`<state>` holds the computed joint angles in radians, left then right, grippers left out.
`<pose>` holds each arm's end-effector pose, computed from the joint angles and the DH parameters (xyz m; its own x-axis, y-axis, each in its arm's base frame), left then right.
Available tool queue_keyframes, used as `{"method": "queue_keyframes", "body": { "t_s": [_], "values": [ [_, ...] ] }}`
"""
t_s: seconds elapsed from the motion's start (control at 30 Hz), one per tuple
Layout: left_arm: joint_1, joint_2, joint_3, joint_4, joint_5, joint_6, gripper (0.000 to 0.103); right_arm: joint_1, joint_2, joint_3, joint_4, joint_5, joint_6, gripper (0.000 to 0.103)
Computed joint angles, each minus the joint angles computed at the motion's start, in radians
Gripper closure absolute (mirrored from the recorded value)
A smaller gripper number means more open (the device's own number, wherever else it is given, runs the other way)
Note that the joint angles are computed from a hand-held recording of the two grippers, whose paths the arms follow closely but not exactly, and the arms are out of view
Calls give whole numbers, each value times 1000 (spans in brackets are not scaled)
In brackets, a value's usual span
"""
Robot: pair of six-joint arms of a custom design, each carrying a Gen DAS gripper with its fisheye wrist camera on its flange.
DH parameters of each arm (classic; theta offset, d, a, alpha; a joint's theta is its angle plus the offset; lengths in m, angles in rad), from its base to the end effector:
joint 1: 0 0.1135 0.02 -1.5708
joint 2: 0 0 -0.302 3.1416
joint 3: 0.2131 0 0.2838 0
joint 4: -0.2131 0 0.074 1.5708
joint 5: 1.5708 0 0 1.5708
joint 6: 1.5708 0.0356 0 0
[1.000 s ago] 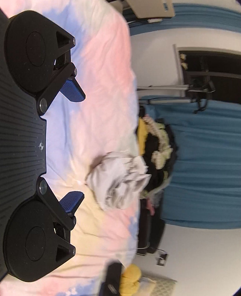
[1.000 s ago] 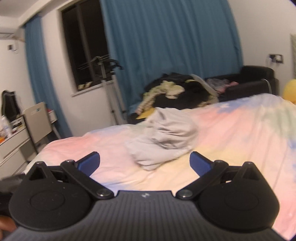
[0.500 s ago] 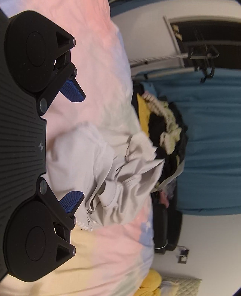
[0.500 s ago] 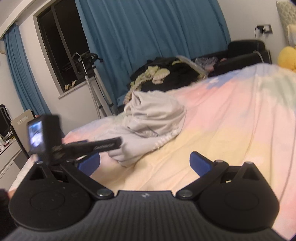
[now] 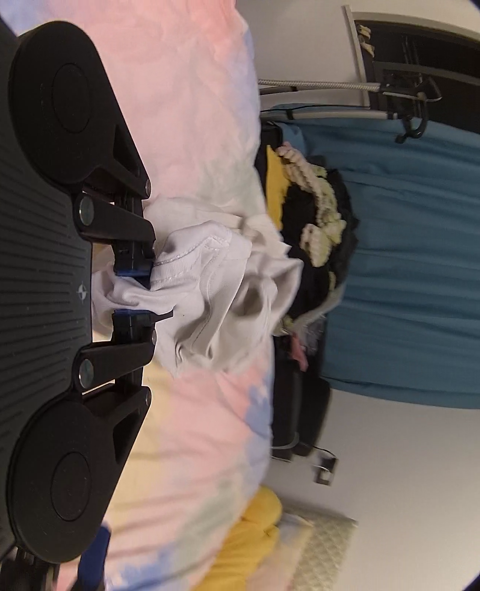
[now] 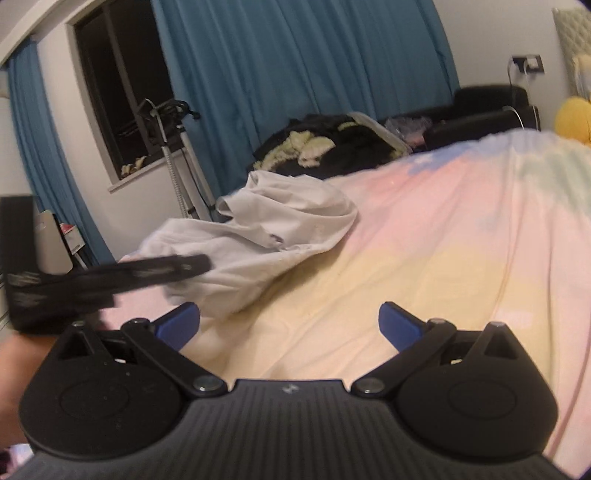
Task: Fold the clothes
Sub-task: 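Grasp the grey T-shirt fabric with the left gripper, then grasp another edge of the T-shirt with the right gripper while the left gripper holds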
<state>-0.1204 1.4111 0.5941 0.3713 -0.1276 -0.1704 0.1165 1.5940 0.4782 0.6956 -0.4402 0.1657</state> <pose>0.3026 -0.0320 0.2034 -0.4226 -0.1183 -0.8985 -0.0675 0.9928 -0.0989 0.2960 0.0499 0.1493 -0.4807 0.0940 -0.8718 -0.4180 0.8495 0.3220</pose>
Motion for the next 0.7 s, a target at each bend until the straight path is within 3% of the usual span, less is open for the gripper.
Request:
{"method": "queue_keyframes", "body": {
  "t_s": [0.17,0.4,0.47,0.57,0.7],
  "values": [
    [32,-369,-113,-210,26,9,87,24,-53,-57,53,-4,-5,0],
    [-23,-932,-179,-727,22,-32,87,78,-144,-124,58,-24,-14,0],
    [-155,-1049,-203,-846,-70,-108,87,91,-172,-140,64,-38,-16,0],
    [-447,-1123,-264,-923,-316,-245,87,99,-219,-149,35,-39,-7,0],
    [-540,-1154,-333,-911,-401,-280,84,128,-294,-164,-45,13,-22,0]
  ]
}}
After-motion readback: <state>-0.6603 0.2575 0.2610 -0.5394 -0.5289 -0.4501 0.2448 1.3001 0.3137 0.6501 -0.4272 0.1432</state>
